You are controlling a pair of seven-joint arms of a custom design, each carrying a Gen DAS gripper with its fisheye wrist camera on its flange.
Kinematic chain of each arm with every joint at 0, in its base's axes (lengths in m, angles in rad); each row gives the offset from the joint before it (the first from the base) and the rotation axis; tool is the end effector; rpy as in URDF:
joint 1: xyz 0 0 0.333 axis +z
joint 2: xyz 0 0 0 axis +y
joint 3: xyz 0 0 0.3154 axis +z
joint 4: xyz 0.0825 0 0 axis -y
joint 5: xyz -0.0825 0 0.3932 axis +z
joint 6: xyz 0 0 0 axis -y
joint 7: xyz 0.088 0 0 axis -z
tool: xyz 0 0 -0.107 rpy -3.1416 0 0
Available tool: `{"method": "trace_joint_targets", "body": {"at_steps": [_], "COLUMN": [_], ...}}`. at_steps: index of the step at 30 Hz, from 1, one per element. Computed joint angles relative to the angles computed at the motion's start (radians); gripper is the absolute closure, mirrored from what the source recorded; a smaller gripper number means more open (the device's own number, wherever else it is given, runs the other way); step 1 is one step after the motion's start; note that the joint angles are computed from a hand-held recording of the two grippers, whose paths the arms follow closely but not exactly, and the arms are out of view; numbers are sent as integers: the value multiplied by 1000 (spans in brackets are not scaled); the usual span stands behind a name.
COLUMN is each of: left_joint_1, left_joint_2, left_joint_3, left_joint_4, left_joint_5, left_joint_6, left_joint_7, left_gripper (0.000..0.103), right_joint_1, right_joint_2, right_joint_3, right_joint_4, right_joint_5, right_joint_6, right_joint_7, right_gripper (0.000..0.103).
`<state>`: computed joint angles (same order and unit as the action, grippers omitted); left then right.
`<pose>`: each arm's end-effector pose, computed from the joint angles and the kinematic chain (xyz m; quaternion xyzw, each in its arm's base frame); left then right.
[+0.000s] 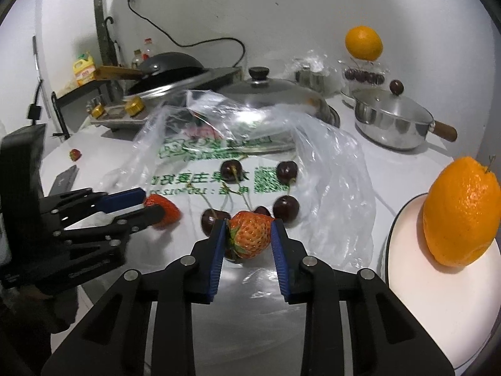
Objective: Organize fruits
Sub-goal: 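Lift the strawberry with the left gripper and carry it toward the plate, then lower the strawberry onto the plate beside the orange with the left gripper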
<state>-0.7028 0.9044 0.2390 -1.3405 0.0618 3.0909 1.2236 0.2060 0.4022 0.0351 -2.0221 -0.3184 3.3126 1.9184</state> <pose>0.6796 -0.4158 0.2880 -0.5182 0.7427 -0.3568 0.2292 0.6284 0.1863 0.3468 -0.7067 0.5642 -0.2334 0.3575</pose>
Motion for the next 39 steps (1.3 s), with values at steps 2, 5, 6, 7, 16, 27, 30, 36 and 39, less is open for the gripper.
{"method": "trace_joint_targets", "body": {"at_steps": [2,5,6,7,16,27,30,36,39], "left_joint_1": [6,26,32,39,61,36,22,-17,-38], "left_joint_2": [11,21,24,26,25,-36,-50,-84,-94], "left_joint_3": [-7,-36,-45,-56,-87,-66,-52,-20,-3], "left_joint_4": [21,46,54,61,63,-31,-48,-92,-101], "left_joint_5": [2,21,26,31,53,19,3,-36,-61], "left_joint_6": [-21,-44,-52,-61,-65,11,27,71,84], "left_joint_7": [1,21,25,32,30,37,46,72,86], "left_gripper": [52,52,52,52,68,68,68,68,68], "right_joint_1": [0,-24,-34,-54,-51,17,41,101,125], "right_joint_2": [-3,-2,-1,1,-14,-38,-48,-72,-86], "right_joint_3": [2,27,36,55,42,-36,-61,-118,-141], "right_joint_4": [-4,-5,-6,-7,-30,-48,-57,-83,-99], "right_joint_5": [-2,-8,-10,-16,-30,-3,13,67,99], "right_joint_6": [7,13,15,16,50,70,79,97,104], "right_joint_7": [-3,-4,-2,-2,2,-12,-24,-64,-91], "right_gripper": [72,72,72,72,72,72,72,72,72]}}
